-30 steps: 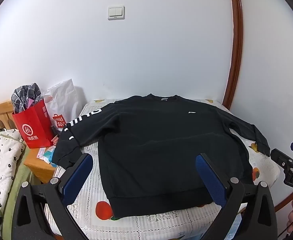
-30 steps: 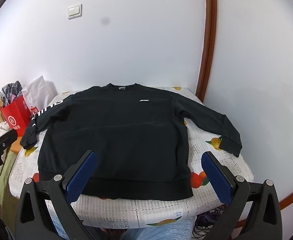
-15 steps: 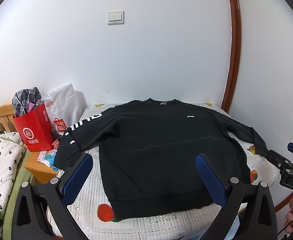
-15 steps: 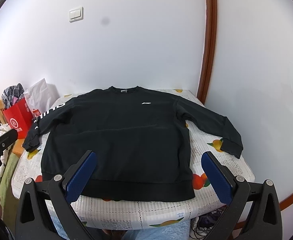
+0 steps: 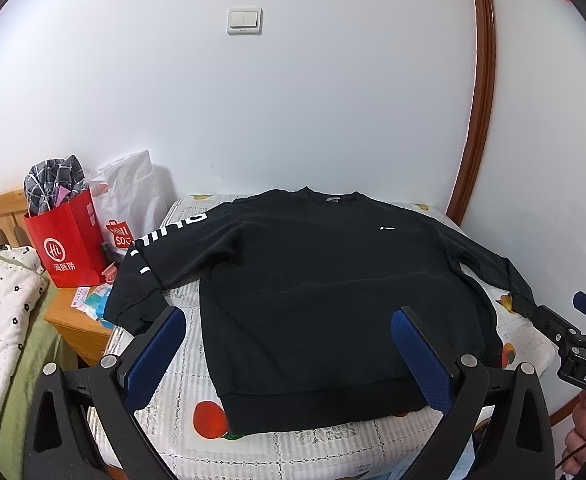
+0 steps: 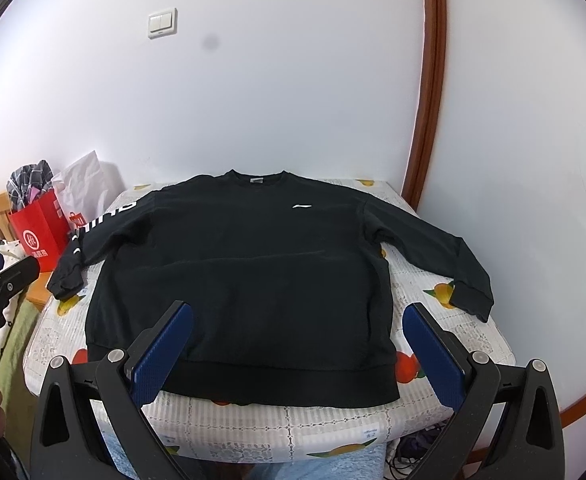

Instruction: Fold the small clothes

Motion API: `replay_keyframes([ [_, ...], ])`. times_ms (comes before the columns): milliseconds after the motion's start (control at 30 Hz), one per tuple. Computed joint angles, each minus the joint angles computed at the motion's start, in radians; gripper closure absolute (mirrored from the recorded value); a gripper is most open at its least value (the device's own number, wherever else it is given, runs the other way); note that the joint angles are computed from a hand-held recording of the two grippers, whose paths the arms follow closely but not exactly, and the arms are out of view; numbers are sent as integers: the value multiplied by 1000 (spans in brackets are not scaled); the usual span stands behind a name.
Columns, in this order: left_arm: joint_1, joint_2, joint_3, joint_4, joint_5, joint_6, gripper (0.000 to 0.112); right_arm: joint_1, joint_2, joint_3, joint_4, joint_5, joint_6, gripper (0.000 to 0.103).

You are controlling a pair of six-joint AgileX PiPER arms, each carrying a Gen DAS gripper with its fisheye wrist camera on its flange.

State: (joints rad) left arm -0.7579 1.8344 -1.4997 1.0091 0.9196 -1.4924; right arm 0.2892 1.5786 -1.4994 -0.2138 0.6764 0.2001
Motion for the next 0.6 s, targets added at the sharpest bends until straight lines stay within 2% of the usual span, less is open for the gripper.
replay_keyframes([
  [267, -6, 6, 6, -2, -12, -9, 9, -19, -19, 36, 10, -26, 10, 0],
  [433, -32, 20, -11, 11, 18, 3, 9, -33, -41, 58, 13, -32, 9, 0],
  [600, -49, 1, 15, 34, 1, -17, 9, -52, -73, 89, 27, -52, -3, 0],
])
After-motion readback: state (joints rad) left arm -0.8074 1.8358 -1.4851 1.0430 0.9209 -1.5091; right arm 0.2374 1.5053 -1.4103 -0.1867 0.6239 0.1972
